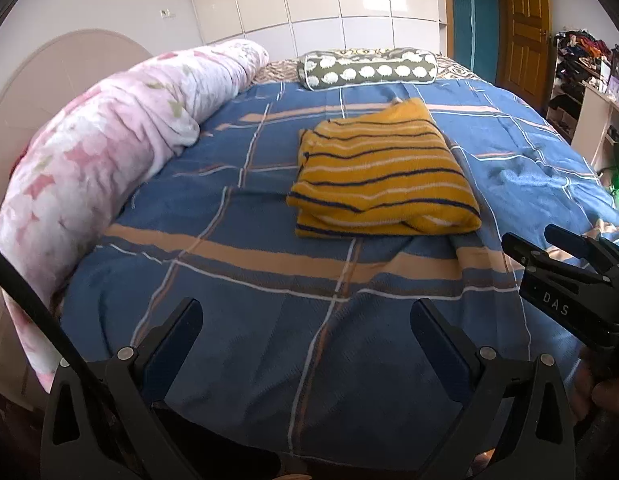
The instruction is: Fold small clothes
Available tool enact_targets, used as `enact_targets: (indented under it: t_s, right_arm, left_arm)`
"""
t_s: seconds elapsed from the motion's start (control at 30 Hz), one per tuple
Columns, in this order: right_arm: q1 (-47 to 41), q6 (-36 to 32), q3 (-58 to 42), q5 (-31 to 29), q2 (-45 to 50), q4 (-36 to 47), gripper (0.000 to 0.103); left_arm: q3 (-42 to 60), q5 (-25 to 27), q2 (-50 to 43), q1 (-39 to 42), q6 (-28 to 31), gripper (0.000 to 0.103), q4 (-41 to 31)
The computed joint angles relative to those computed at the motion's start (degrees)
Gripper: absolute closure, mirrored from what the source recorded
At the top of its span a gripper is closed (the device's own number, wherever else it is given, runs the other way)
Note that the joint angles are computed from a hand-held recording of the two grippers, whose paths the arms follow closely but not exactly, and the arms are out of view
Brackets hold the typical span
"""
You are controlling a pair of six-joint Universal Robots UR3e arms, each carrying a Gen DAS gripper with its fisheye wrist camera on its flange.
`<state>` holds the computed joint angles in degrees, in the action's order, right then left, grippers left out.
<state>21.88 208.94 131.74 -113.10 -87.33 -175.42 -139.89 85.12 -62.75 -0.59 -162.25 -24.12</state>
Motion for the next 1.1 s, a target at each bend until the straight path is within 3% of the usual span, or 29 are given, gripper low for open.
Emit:
enact_targets:
  t_s: [0.37,0.6,1.1]
  right_arm:
    - [0.65,0.98,-0.42,-1.53,-0.10,1.66,0.033]
    - [1.15,1.71,-0.98,-2.15,0.38,2.77,0.033]
    - [0.44,2.24,-0.39,-1.79,0.33,3.38,0.032]
  left_arm:
    - [-0.59,-0.76,-0.09,0.42,0.46,0.000,-0.69]
    - [-0.35,-4.37,0.69,2.49,1.63,0.000,-4.52]
    - [0.03,-3.89,-1.18,1.17,0.68,0.000,-4.21]
